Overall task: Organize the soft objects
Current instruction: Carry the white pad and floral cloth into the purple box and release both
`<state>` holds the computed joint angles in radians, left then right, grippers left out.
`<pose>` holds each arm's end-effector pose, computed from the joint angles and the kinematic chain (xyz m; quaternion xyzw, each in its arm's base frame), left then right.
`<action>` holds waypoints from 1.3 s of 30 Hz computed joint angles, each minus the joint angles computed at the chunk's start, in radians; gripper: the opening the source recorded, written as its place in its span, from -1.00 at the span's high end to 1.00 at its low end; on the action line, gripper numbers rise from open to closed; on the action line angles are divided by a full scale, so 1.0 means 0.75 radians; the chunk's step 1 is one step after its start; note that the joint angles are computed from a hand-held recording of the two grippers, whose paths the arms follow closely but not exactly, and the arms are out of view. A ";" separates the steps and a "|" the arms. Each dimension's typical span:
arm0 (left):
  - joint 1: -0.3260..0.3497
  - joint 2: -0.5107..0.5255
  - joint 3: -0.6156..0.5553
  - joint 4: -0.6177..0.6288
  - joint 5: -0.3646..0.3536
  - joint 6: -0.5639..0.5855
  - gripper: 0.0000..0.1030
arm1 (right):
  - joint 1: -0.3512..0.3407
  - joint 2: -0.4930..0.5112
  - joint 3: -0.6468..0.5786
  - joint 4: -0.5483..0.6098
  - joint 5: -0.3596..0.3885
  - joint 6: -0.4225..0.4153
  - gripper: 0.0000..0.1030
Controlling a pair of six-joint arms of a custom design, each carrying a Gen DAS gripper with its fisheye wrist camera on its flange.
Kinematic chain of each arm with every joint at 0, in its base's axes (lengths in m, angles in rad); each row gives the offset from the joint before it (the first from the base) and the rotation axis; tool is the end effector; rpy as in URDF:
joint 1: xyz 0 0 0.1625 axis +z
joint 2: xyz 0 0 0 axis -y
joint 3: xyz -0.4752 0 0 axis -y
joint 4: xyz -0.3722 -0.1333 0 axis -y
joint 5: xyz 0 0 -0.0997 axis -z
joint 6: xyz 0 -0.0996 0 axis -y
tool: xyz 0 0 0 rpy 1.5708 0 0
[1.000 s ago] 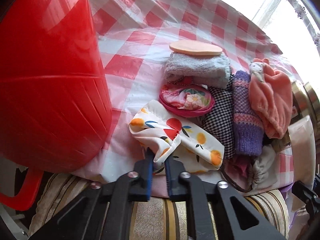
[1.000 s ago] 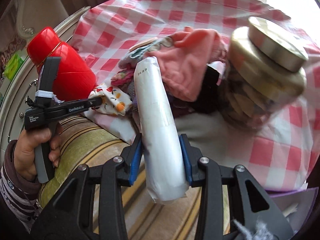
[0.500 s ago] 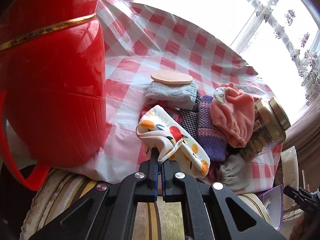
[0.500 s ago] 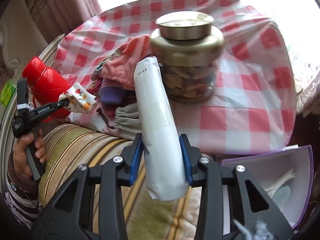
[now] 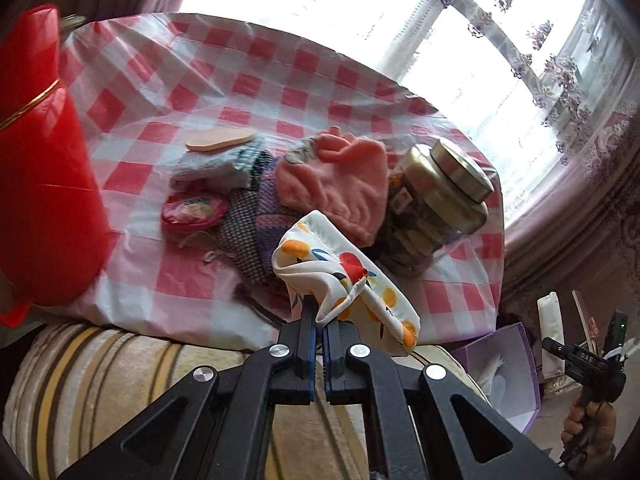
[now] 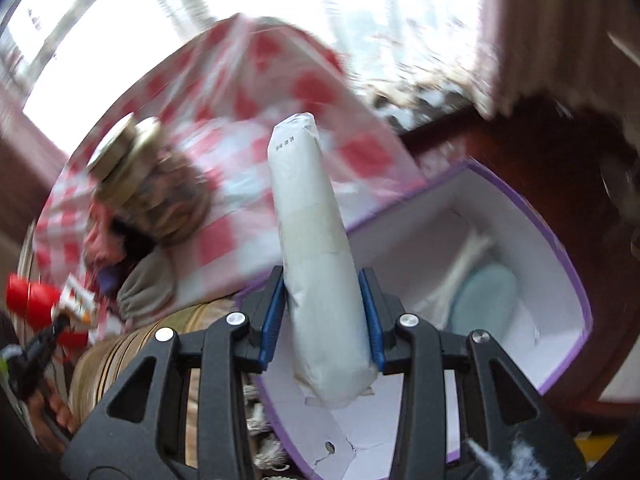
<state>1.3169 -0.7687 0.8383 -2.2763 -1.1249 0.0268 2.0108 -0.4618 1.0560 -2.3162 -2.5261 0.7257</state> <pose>-0.0420 -0.8636 0.4539 0.0611 0.9269 -0.3267 0.1741 0.4053 -0.7388 0.1240 -0.1604 -0.8716 0.3083 0.3458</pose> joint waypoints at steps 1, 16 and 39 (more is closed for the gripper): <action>-0.006 0.004 0.002 0.011 -0.006 0.006 0.95 | -0.010 -0.043 0.081 -0.027 -0.004 0.097 0.21; -0.045 0.070 -0.060 0.156 0.036 0.024 0.95 | -0.211 -0.136 0.428 -0.536 0.080 0.562 -0.25; -0.215 0.507 -0.604 0.932 -0.169 0.271 0.95 | -0.080 -0.375 0.611 -0.061 -0.328 0.575 -0.49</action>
